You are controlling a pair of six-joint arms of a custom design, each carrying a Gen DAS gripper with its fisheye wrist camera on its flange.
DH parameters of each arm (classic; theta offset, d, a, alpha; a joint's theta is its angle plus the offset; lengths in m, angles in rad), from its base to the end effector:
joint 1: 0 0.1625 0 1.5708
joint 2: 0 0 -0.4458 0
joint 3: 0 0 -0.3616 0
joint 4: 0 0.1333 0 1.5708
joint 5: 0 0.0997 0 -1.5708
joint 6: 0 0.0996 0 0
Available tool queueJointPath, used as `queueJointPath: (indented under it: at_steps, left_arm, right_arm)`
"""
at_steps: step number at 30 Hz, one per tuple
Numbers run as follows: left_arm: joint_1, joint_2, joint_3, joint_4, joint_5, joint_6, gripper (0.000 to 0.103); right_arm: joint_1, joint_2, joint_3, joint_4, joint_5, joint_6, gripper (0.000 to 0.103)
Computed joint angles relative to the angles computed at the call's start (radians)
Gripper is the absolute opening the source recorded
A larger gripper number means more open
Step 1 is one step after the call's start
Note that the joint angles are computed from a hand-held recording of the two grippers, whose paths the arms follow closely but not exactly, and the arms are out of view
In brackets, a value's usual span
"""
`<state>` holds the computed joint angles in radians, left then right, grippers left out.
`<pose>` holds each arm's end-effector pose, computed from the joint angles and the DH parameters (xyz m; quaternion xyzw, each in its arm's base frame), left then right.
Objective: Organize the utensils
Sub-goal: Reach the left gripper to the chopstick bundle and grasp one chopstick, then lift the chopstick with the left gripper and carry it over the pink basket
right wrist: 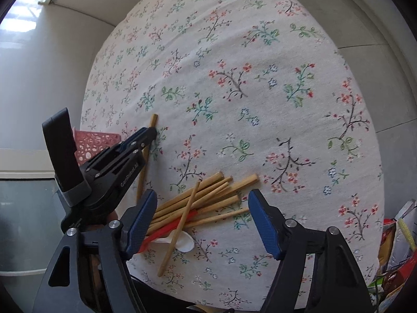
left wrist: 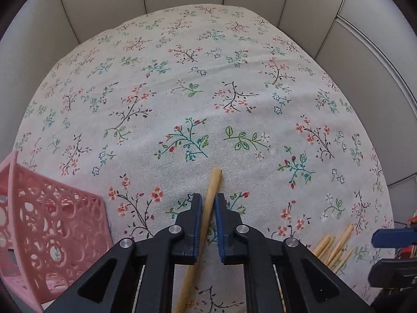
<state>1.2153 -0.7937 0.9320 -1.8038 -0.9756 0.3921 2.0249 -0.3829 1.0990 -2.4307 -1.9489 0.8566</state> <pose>-0.0934 -0.7950 0.3578 0.3358 0.8941 -0.0399 0.2937 0.4369 -0.6750 0.0144 -0.2091 -0.9572 0.1702 0.1056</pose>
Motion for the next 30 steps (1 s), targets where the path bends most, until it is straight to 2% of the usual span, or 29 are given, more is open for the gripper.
queueJointPath:
  at_steps: [3, 4, 6, 12, 16, 18, 28, 30]
  left_arm:
    - [0.016, -0.03, 0.01, 0.012, -0.014, -0.011, 0.009]
    - [0.021, -0.05, 0.054, -0.015, -0.021, -0.01, 0.009]
    - [0.023, -0.071, 0.057, -0.017, -0.045, -0.008, 0.009]
    - [0.018, -0.142, 0.091, -0.034, -0.084, 0.008, 0.009]
    - [0.018, -0.173, 0.103, -0.068, -0.097, 0.031, 0.009]
    - [0.02, -0.19, 0.101, -0.078, -0.112, 0.034, 0.008]
    - [0.023, -0.296, 0.125, -0.131, -0.185, 0.06, 0.008]
    - [0.018, -0.316, 0.137, -0.151, -0.18, 0.063, 0.008]
  right_arm:
    - [-0.007, 0.027, -0.029, 0.003, 0.049, 0.003, 0.051]
    - [-0.009, 0.038, -0.042, 0.01, 0.062, 0.006, 0.045]
    - [-0.01, 0.061, -0.077, 0.037, 0.07, 0.015, 0.04]
    - [-0.01, 0.107, -0.155, 0.135, 0.028, 0.056, 0.031]
    - [-0.012, 0.115, -0.168, 0.16, 0.003, 0.065, 0.014]
    - [-0.011, 0.109, -0.15, 0.141, -0.008, 0.061, 0.009]
    - [0.049, 0.083, -0.12, -0.004, -0.101, -0.032, 0.004]
    - [0.064, 0.082, -0.119, -0.043, -0.115, -0.052, 0.004]
